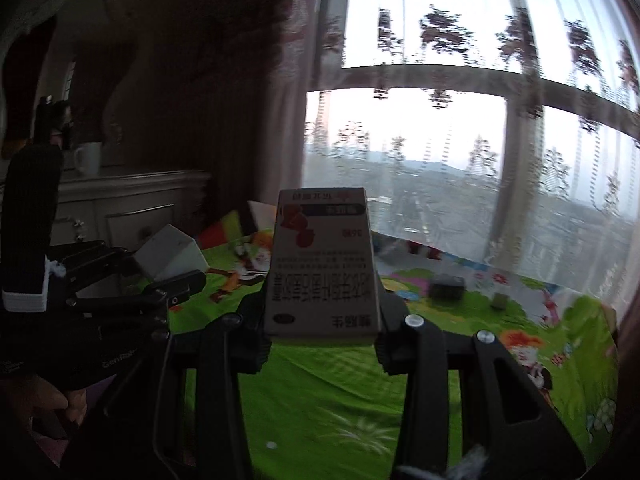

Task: Organize rigid objects
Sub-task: 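Lift both held boxes and carry them toward the storage box, then lower both boxes into the storage box and open both tools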

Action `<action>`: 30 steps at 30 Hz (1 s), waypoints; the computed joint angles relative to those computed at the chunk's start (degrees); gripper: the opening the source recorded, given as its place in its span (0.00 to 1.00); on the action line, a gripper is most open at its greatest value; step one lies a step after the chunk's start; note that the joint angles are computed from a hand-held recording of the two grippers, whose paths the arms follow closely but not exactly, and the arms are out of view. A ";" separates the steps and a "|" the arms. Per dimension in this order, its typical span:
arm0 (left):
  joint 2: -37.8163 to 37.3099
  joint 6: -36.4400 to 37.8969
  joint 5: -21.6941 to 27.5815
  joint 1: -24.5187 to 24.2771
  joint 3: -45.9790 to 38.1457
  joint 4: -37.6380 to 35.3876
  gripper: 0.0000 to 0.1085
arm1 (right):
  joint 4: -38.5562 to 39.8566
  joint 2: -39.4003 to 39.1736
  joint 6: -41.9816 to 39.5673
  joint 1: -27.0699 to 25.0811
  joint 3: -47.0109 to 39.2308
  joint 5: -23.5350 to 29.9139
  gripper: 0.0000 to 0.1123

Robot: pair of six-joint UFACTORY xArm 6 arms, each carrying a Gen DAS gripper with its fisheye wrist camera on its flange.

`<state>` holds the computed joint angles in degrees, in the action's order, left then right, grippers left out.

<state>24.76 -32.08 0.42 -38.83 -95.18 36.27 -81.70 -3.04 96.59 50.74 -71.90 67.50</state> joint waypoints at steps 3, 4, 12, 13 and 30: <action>-1.46 -7.53 0.97 2.48 1.73 6.71 0.38 | -0.17 3.49 -2.59 -1.02 -3.77 -4.51 0.40; -1.97 -9.21 1.21 3.09 2.37 8.17 0.38 | 0.13 4.52 -3.50 -1.40 -4.96 -6.14 0.40; -9.50 -10.47 5.71 9.05 13.17 5.05 0.38 | 13.45 18.73 -24.68 -5.36 -22.29 -23.76 0.40; -10.56 -11.41 6.20 10.15 14.69 5.24 0.38 | 15.95 20.65 -27.29 -5.66 -24.52 -25.14 0.40; -12.90 -19.72 15.80 18.17 17.45 9.04 0.38 | 55.22 46.87 -67.13 -5.59 -56.85 -28.59 0.40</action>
<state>11.86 -51.80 16.22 -20.66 -77.73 45.31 -26.48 43.83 29.47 45.15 -128.75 38.91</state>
